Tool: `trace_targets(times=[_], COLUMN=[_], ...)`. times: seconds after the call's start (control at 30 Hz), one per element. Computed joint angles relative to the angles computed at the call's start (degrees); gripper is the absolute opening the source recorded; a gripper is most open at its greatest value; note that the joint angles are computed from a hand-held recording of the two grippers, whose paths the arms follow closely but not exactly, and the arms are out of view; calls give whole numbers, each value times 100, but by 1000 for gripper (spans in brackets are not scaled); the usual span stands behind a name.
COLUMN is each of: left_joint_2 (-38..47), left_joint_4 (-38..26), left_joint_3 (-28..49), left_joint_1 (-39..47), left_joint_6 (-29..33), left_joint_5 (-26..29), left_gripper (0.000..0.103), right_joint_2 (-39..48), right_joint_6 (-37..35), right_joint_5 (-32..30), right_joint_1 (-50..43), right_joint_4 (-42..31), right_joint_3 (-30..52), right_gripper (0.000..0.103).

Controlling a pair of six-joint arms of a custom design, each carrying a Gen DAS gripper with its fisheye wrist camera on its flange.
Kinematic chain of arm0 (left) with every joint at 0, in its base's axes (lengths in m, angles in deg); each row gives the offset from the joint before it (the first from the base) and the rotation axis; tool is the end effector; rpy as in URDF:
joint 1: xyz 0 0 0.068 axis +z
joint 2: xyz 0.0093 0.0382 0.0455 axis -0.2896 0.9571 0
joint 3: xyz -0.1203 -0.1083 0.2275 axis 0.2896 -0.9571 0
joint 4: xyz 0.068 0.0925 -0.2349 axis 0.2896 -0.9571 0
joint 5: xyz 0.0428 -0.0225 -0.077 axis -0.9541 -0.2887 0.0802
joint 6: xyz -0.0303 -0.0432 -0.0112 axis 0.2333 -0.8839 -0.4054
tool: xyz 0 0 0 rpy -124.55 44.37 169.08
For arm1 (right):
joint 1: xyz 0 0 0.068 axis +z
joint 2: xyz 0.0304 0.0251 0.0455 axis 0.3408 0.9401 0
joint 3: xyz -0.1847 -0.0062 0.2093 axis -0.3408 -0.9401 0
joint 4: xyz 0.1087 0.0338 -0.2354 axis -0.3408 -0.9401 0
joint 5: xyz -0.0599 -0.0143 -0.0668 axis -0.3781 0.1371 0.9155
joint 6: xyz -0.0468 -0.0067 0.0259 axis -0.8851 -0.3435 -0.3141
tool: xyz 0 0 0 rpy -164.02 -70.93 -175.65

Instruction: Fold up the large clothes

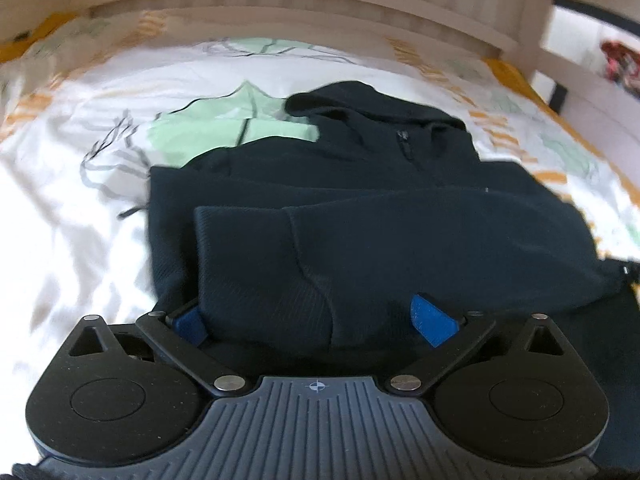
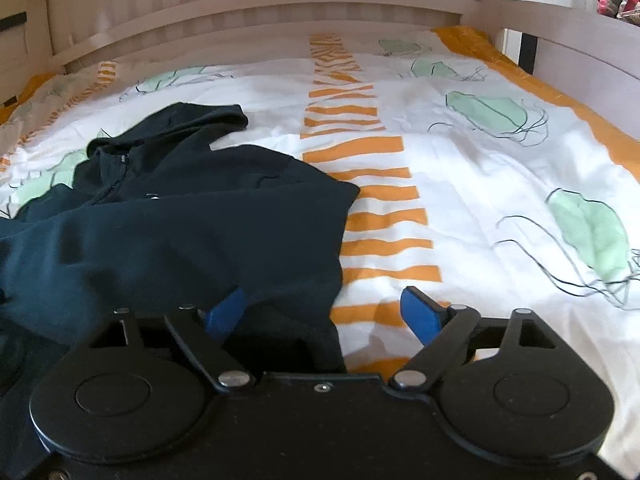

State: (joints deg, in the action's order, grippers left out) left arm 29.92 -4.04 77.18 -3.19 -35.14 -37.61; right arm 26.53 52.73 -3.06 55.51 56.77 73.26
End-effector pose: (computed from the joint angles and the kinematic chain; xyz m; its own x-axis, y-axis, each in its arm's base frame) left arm 0.3025 0.0559 0.2095 -0.6870 0.1398 -0.7131 0.3332 0.9327 -0.1381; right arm 0.2200 0.1321 0.2001 -0.6021 0.2489 -0.7586 0.3031 0.9503 0.0712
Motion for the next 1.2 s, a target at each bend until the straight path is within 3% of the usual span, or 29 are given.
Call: trace_targets(times=[0.1, 0.33, 0.53, 0.8, 0.87, 1.07, 1.2], left_joint_2=[-309, -868, -1341, -1920, -1969, -2269, -2228], left_joint_4=[-357, -1336, -1523, -600, -445, 104, -18], left_joint_3=[-63, -278, -758, -1622, -1754, -2241, -2156], left_joint_1=[239, 700, 930, 631, 688, 770, 730], left_joint_6=[10, 700, 1220, 1358, 1322, 1305, 1288], left_joint_5=[169, 424, 415, -56, 43, 198, 138], left_gripper=[103, 103, 103, 103, 103, 103, 103], right_joint_2=[-393, -796, -623, 155, 386, 1380, 1255], right_joint_6=[311, 1168, 1825, 2247, 2223, 2332, 2380], right_joint_5=[143, 372, 532, 135, 289, 871, 994], right_joint_1=[265, 1180, 1920, 2216, 2346, 2700, 2757], right_joint_4=[-250, -851, -1272, -1268, -1296, -1858, -1596], right_joint_3=[-58, 8, 227, 400, 478, 1062, 817], right_gripper=[89, 93, 93, 97, 102, 103, 103])
